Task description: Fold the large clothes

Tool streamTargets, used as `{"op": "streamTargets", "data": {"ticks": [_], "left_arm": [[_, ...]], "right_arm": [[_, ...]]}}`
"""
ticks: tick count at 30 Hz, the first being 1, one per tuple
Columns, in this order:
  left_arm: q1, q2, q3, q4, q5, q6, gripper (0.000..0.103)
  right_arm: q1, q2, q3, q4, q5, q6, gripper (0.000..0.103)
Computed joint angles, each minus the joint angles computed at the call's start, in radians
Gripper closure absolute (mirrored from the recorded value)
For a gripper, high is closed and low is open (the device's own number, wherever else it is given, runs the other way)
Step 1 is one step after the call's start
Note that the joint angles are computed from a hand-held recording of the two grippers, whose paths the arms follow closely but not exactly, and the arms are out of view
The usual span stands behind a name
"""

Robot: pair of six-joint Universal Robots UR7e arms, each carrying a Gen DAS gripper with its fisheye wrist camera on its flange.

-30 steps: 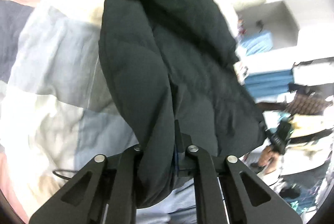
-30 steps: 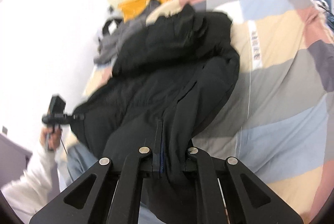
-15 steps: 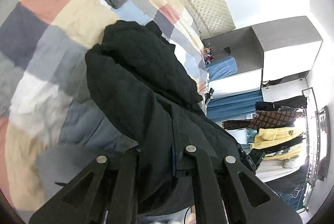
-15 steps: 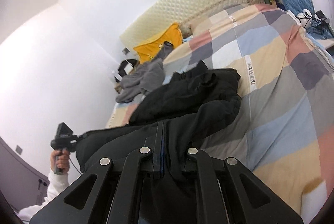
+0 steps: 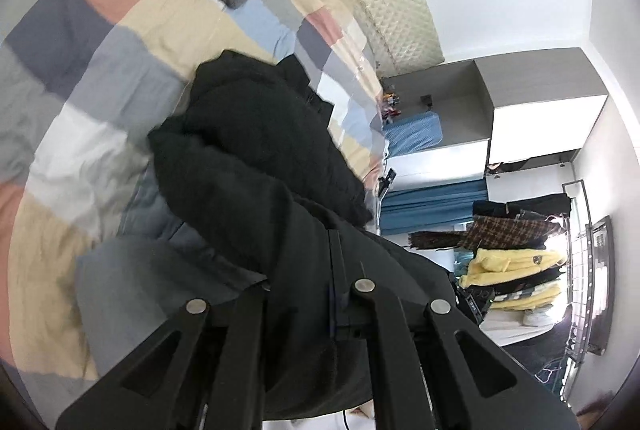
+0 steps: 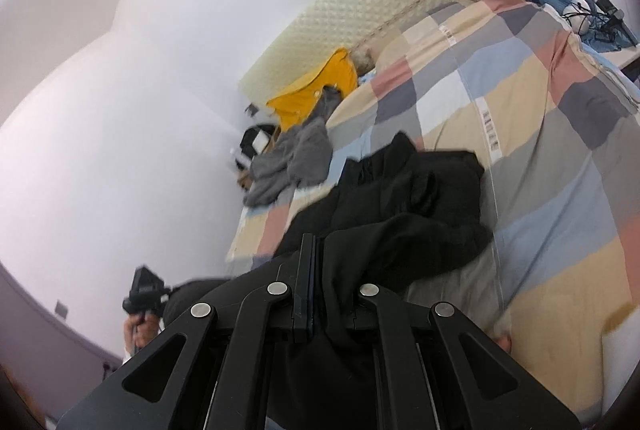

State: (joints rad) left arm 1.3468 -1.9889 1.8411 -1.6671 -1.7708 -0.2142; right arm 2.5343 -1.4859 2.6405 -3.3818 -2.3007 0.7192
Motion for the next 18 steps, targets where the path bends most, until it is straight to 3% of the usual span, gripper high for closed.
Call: {"op": "streamTargets", "data": {"ticks": [8,15,18], "left_arm": [[-0.055,0.175,-0.092,-0.109,0.042,-0.1,0.097],[-0.088,0.349,-0.158,-0.201,0.183,-0.235,0.096],[-0.104,0.376,-0.129,-0.294,0.256,-0.236,0.094]], "right_arm": [[-0.287,0.019,-0.034,-0.186,0.15,-0.131,0.098],[-0.511,0.077,-0.107,-0.19,0.239,-0.126,0.097],[-0.607,0.126,-0.108,-0.265,0.302,-0.118,0.097]]}}
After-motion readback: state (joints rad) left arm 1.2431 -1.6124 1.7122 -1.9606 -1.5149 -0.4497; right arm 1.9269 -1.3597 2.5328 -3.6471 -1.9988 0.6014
